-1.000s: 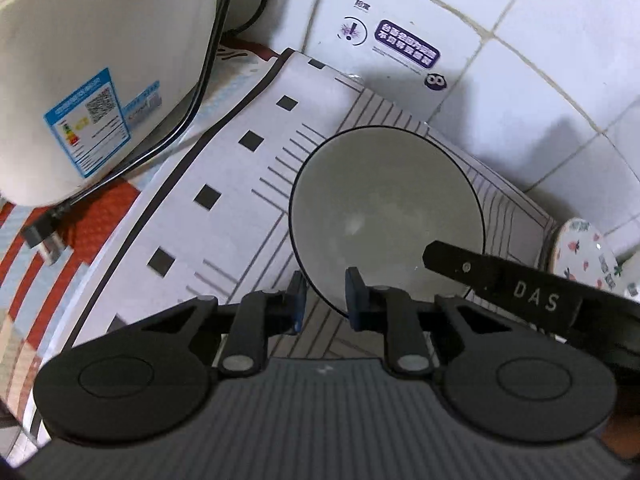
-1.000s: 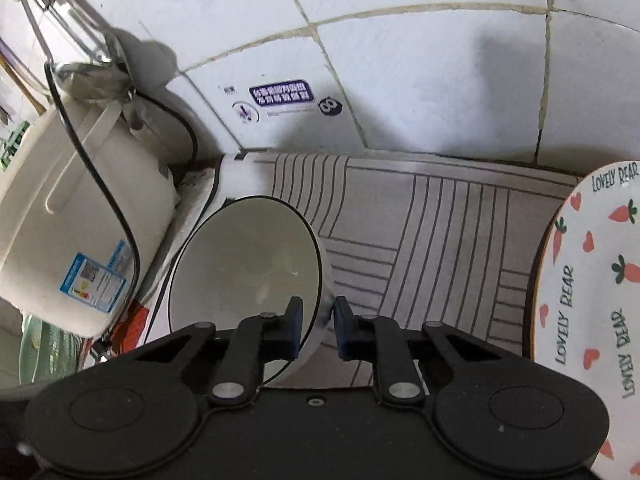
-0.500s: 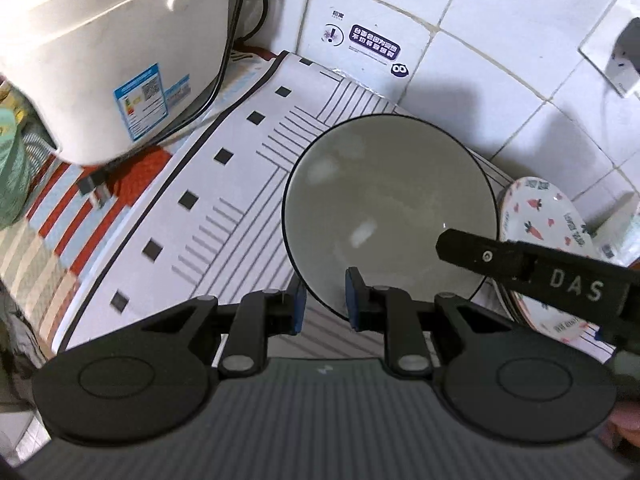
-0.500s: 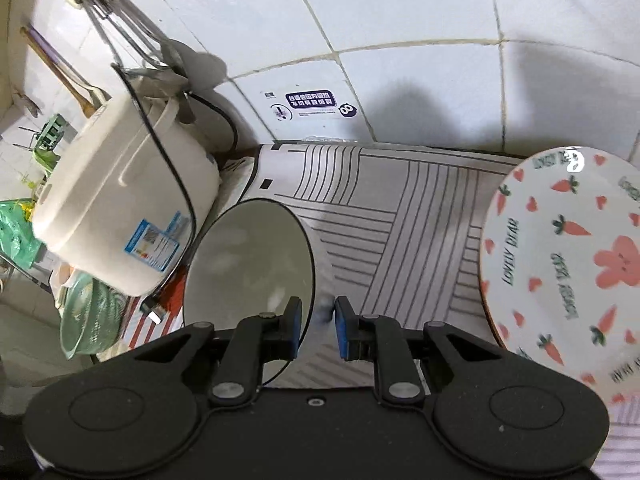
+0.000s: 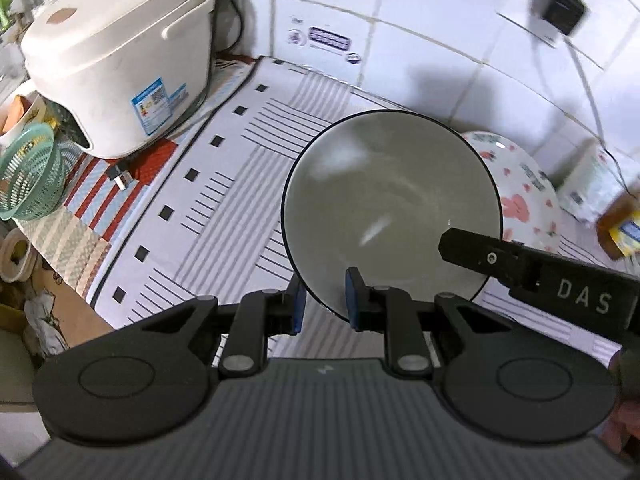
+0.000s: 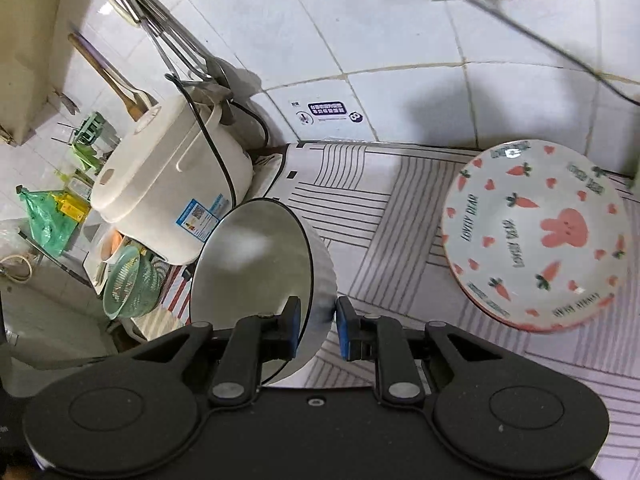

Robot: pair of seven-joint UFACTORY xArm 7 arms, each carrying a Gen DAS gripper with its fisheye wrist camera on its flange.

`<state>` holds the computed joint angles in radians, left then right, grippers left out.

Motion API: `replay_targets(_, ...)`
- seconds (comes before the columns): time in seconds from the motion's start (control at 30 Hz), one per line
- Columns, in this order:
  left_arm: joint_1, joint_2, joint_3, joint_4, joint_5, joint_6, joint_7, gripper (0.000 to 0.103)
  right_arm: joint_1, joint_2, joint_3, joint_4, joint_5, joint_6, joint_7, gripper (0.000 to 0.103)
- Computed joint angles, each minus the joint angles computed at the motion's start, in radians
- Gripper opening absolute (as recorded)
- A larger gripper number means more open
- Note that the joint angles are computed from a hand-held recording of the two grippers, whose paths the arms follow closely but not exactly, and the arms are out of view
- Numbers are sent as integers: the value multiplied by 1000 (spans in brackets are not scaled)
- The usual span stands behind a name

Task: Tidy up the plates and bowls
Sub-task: 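Lift the white bowl and carry it toward the plate stack, then carry the held bowl over the two white bowls with both grippers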

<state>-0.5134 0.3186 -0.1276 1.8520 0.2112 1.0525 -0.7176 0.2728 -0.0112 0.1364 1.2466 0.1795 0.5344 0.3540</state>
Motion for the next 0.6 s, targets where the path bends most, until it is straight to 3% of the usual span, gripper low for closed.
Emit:
replay_targets(0.17, -15, -5, -21, 11, -31, 8, 23, 19, -9, -102, -11, -95, 8, -3, -10, 24)
replay_targets(0.33, -67, 13, -31, 38, 3, 39, 27, 19, -17, -240, -18, -260, 27, -72, 55, 24)
replay_targets(0.6, -100, 42, -44, 65, -36, 62, 75, 20, -27, -364, -35, -405, 18, -86, 91, 24)
